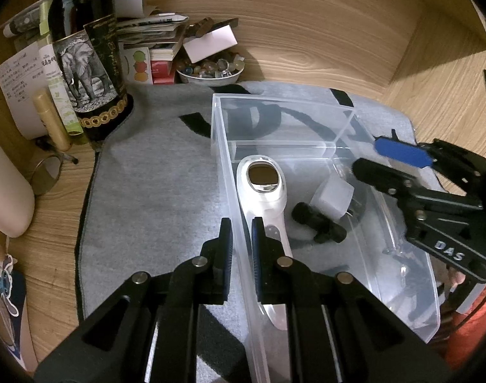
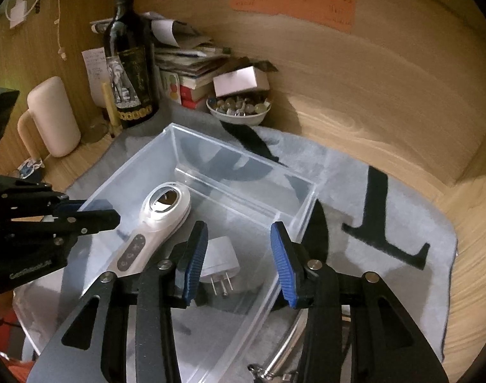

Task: Organize rigid objects
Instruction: 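Drop the white charger plug into the clear box with the right gripper, then grasp the black-and-gold box with the right gripper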

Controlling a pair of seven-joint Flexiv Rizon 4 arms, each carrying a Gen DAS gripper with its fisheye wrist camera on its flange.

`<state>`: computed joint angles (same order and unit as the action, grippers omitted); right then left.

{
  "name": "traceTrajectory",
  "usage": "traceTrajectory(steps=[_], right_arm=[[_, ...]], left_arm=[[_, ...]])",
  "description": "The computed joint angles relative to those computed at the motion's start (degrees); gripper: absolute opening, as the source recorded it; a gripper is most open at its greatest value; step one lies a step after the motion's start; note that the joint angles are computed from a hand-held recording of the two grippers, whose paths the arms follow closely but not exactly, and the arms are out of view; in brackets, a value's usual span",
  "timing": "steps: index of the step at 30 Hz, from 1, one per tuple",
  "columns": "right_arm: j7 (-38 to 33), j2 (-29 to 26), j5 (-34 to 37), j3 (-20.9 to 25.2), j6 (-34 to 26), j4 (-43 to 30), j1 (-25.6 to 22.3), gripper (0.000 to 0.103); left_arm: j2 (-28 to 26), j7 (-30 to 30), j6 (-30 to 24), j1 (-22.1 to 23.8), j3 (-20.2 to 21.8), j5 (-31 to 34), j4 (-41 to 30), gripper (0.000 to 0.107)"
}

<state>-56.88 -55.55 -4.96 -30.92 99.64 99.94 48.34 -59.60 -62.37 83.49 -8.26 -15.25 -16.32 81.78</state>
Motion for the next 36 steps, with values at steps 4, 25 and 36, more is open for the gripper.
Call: traceTrajectory(steps=[4, 25, 36], right_arm=[[0.0, 0.3, 2.4, -3.6, 2.2, 2.5, 3.3, 0.045], [0.5, 1.0, 12.7, -9.6, 2.9, 14.0, 8.4, 0.057], [3.5, 1.3, 6.4, 1.6, -0.7, 11.0, -3.2, 0.053]], left_arm=[[-0.1, -0.3, 0.0, -0.2, 0.3, 0.0, -0.2, 0.011], [0.6, -2.0, 0.7, -0.9, 1.3, 0.8, 0.5, 0.011], [1.0, -3.4, 1.1, -1.4, 2.0, 1.1, 1.0, 0.011]])
